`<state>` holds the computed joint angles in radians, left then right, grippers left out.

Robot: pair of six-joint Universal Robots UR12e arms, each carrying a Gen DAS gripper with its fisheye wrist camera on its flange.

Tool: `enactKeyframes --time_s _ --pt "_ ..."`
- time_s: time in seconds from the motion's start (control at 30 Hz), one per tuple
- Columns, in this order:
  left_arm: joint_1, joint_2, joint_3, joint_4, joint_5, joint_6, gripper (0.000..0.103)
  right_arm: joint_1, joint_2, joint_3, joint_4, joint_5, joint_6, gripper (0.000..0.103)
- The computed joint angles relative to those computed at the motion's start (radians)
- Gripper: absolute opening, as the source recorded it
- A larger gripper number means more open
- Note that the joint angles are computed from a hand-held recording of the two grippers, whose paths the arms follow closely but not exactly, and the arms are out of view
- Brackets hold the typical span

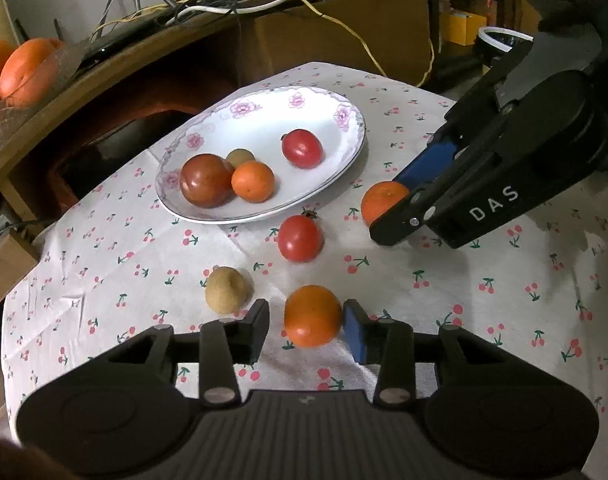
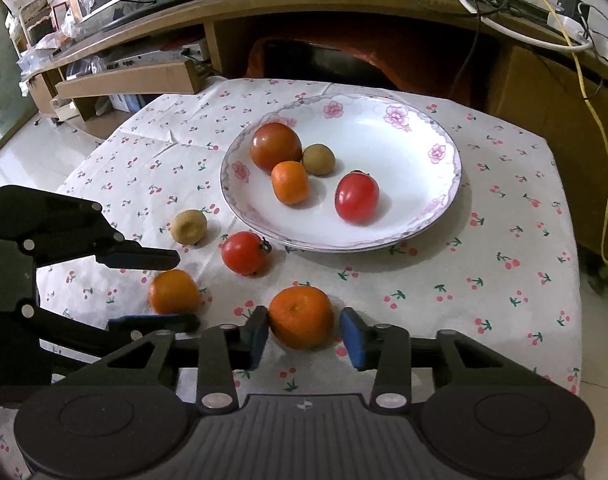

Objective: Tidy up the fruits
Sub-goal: 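Grasp a tangerine with the left tool while the right tool grasps another tangerine, then carry both tangerines with both tools over the white bowl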

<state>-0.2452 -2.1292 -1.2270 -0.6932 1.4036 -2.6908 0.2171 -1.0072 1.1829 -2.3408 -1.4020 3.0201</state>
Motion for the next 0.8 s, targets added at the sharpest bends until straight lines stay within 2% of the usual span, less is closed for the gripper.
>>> enactKeyframes --time_s 0.03,0.13,0.33,0.5,0.8 --pt "-0.002 0.001 -0.001 0.001 0.007 0.004 0.045 0.001 0.001 -0.002 0.003 0.000 -0.004 0.036" --pt "-0.005 0.000 0.004 -0.014 0.003 -0.004 0.035 0.003 0.002 -0.005 0.008 -0.009 -0.008 0.035" --pt "-0.004 -0.003 0.020 -0.034 -0.003 -0.044 0.035 -0.002 -0.004 -0.007 0.001 0.015 0.020 0.034" --pt "0.002 -0.003 0.032 0.012 -0.036 -0.093 0.035 -0.004 -0.008 -0.008 -0.036 0.035 0.028 0.034" --pt "0.000 -0.060 0.124 0.046 -0.001 -0.155 0.035 -0.001 0.022 -0.052 -0.075 -0.013 0.062 0.034"
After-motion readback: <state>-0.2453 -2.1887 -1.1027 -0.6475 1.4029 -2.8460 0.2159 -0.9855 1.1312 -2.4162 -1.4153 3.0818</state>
